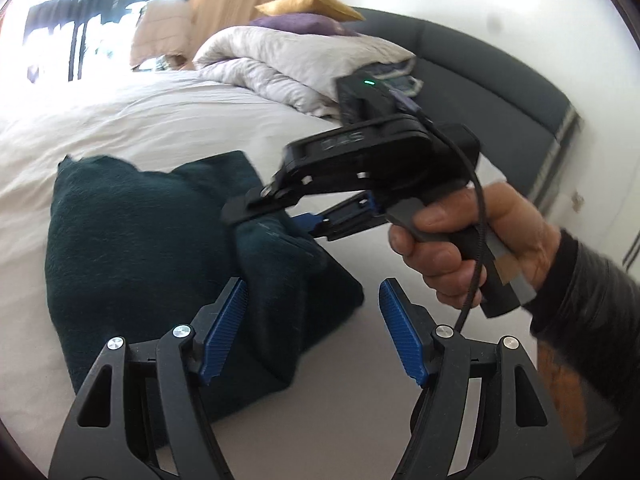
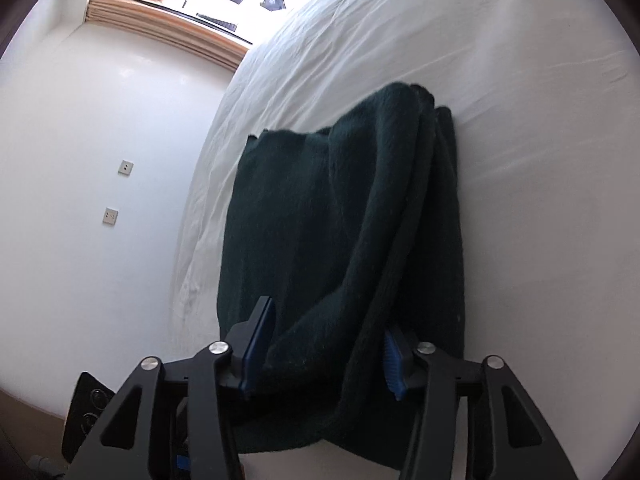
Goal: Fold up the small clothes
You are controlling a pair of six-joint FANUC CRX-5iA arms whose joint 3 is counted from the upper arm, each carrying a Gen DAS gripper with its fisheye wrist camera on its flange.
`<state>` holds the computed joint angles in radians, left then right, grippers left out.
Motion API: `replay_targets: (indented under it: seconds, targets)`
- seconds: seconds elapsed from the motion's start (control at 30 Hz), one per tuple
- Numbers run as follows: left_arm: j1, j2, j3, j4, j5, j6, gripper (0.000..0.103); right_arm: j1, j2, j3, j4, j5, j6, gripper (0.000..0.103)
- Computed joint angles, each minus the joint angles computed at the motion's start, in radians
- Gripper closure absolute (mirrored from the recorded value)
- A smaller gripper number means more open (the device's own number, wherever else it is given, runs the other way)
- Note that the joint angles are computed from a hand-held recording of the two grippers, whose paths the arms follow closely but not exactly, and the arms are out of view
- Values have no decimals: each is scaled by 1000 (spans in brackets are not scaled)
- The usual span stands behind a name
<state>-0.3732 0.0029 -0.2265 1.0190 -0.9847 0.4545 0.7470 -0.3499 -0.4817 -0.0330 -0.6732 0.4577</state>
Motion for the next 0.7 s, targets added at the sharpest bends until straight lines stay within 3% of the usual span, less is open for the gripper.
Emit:
replay_targets:
  seconds: [0.1, 0.27, 0.3, 0.33, 0.7]
  targets:
    - [-4, -22, -22, -1, 19, -40, 35, 45, -35, -37, 33, -24, -76, 58]
    - [15, 0, -16, 9, 19, 41, 35, 124, -92, -95, 130, -42, -201, 60]
    - [17, 1, -15, -1, 25, 53, 35, 134, -98, -100, 153, -53, -215, 72]
    - [19, -1, -15, -14, 37, 61, 35, 146, -98, -102, 185, -70, -230, 90]
    - [89, 21, 4, -33, 30, 144, 35, 223, -197, -250, 449, -50, -521, 93]
